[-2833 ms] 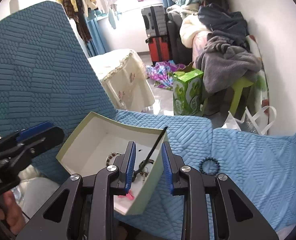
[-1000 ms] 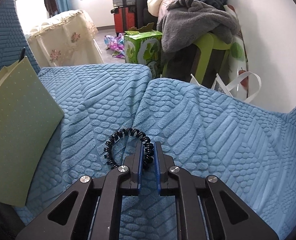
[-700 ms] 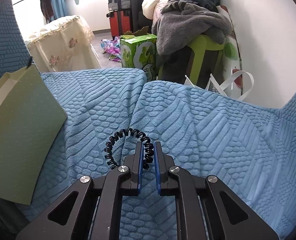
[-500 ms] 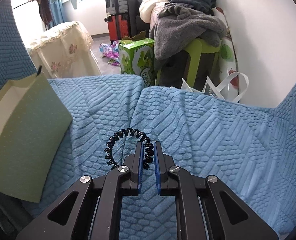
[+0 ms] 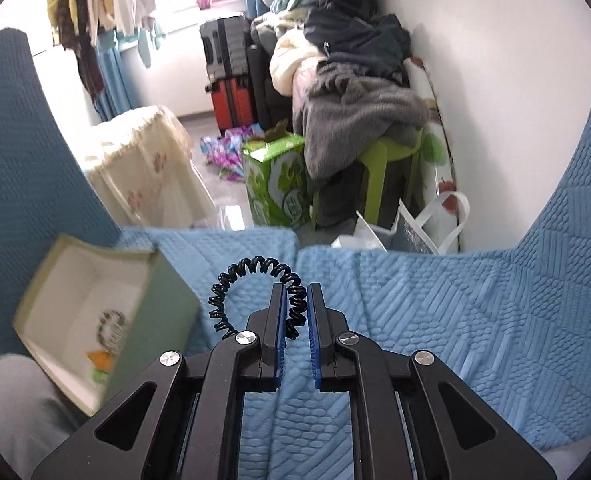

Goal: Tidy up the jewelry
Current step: 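Carry the black bead bracelet with the right tool over the box, then open the right tool to drop the bracelet into the box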

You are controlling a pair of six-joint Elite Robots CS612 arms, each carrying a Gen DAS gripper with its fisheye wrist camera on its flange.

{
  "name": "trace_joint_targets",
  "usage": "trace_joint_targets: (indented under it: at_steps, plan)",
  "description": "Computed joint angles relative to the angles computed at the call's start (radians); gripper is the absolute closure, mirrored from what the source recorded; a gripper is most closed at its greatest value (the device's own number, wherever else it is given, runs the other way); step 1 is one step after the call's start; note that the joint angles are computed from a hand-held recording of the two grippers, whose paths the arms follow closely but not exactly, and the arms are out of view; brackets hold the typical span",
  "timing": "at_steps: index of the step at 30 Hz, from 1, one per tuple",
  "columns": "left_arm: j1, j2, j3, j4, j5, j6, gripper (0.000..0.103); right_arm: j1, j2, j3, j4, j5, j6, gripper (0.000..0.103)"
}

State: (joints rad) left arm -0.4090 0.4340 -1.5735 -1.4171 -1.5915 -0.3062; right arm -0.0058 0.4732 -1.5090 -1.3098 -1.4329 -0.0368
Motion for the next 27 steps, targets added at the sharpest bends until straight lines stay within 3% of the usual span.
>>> trace_joint_targets:
  at_steps: [5, 13, 19, 27]
  plan:
    - [0.004, -0.009, -0.028, 0.016, 0.058, 0.022, 0.056, 0.015, -0.045, 0.019, -0.012, 0.026, -0.002, 0.095]
    - [0.024, -0.004, -0.06, 0.041, 0.064, 0.016, 0.056, 0.042, -0.087, 0.03, -0.006, 0.047, -0.019, 0.095]
    - [0.034, 0.042, -0.11, 0.031, 0.149, 0.029, 0.056, 0.063, -0.067, 0.028, 0.002, 0.093, -0.049, 0.095]
    - [0.06, 0.089, -0.127, 0.077, 0.124, -0.013, 0.056, 0.093, -0.023, 0.032, 0.025, 0.16, -0.071, 0.095]
